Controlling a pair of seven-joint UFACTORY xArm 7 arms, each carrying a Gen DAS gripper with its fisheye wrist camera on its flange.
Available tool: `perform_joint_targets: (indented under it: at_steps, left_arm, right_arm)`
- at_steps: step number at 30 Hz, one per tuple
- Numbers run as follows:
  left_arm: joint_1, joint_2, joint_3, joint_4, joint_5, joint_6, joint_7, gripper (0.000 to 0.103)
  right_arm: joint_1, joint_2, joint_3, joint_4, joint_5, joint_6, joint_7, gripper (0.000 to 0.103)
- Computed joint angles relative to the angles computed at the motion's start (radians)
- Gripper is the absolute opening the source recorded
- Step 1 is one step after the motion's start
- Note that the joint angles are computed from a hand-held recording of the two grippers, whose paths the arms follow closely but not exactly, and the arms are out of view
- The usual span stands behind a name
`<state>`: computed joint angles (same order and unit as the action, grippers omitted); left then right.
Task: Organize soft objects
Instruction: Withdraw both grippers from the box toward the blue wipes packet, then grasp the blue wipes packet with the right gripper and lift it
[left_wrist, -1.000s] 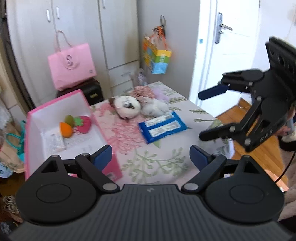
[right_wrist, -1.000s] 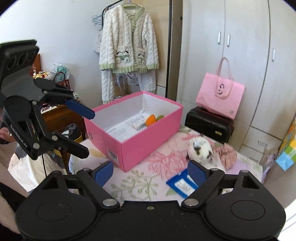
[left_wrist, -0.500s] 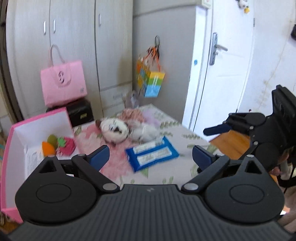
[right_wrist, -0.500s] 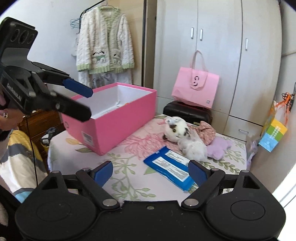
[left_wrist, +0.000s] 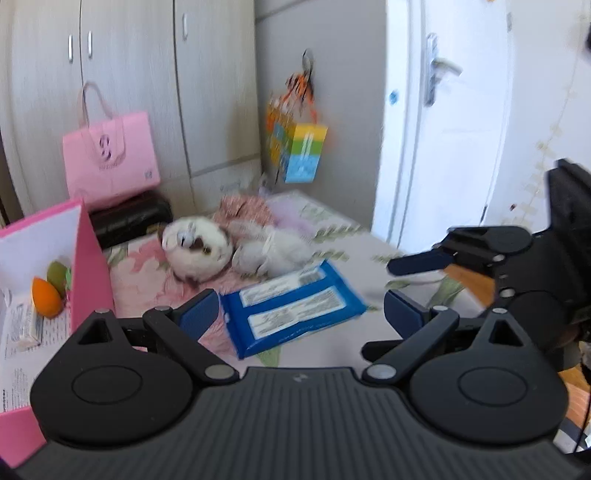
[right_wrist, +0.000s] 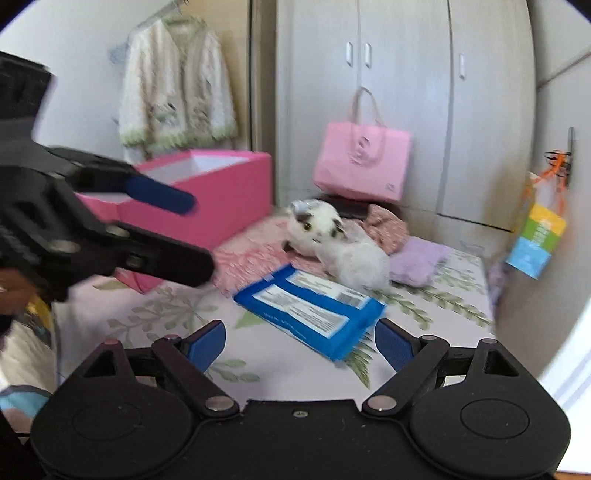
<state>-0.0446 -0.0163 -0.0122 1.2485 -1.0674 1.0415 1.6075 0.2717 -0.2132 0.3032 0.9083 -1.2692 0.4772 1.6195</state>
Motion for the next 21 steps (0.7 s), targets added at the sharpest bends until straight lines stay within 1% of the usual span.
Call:
perform_joint_targets:
  at_steps: [1,2,3,5,7,8,9,10,12,14,16,18,19,20,21]
  left_arm:
    - [-0.006,0.016,-0.007,0.009,0.009,-0.024,-0.037,0.097]
    - [-0.011,0.033,-0.014,0.019,0.014,-0.039,-0.073,0.097]
    - [-0.014,0.053,-0.020,0.033,0.023,-0.045,-0.097,0.097]
    - [-0.020,0.091,-0.035,0.058,0.055,-0.060,-0.149,0.097]
    - [-0.025,0.121,-0.052,0.074,0.070,-0.078,-0.190,0.096]
    - [-0.027,0.137,-0.061,0.082,0.076,-0.092,-0.210,0.095]
    - [-0.032,0.146,-0.070,0.081,0.078,-0.125,-0.226,0.094]
    - [-0.042,0.150,-0.081,0.068,0.073,-0.193,-0.241,0.094]
    - [-0.054,0.162,-0.098,0.057,0.069,-0.281,-0.248,0.093]
    - [-0.056,0.185,-0.110,0.070,0.071,-0.315,-0.267,0.091]
    - [-0.054,0.199,-0.119,0.079,0.083,-0.331,-0.288,0.085]
    - [-0.051,0.209,-0.127,0.080,0.100,-0.334,-0.292,0.080]
    - [-0.045,0.205,-0.134,0.068,0.082,-0.342,-0.267,0.079]
    - [-0.043,0.187,-0.146,0.034,0.034,-0.385,-0.206,0.079]
    - [-0.043,0.163,-0.158,-0.009,-0.033,-0.434,-0.107,0.078]
  right_arm:
    - [-0.008,0.010,-0.003,0.003,-0.022,-0.009,0.022,0.091]
    - [-0.009,0.022,-0.003,0.009,-0.023,0.004,0.026,0.091]
    - [-0.005,0.037,-0.005,0.018,-0.008,0.025,0.009,0.091]
    - [0.000,0.065,-0.013,0.035,-0.020,0.053,-0.009,0.090]
    - [0.006,0.085,-0.031,0.043,-0.033,0.052,-0.012,0.089]
    - [0.007,0.095,-0.045,0.048,-0.028,0.034,-0.014,0.088]
    - [0.007,0.106,-0.059,0.052,-0.015,0.015,-0.022,0.088]
    - [0.009,0.115,-0.066,0.058,0.002,0.015,-0.031,0.088]
    - [0.016,0.133,-0.070,0.071,-0.011,0.045,-0.010,0.087]
    - [0.019,0.143,-0.083,0.075,-0.038,0.037,0.018,0.087]
    - [0.023,0.157,-0.094,0.082,-0.020,0.036,0.018,0.086]
    - [0.022,0.166,-0.107,0.082,-0.030,0.003,0.054,0.086]
    - [0.021,0.174,-0.114,0.083,-0.020,-0.018,0.055,0.084]
    - [0.023,0.181,-0.116,0.087,-0.022,-0.021,0.063,0.084]
    - [0.032,0.190,-0.110,0.096,-0.032,0.009,0.068,0.084]
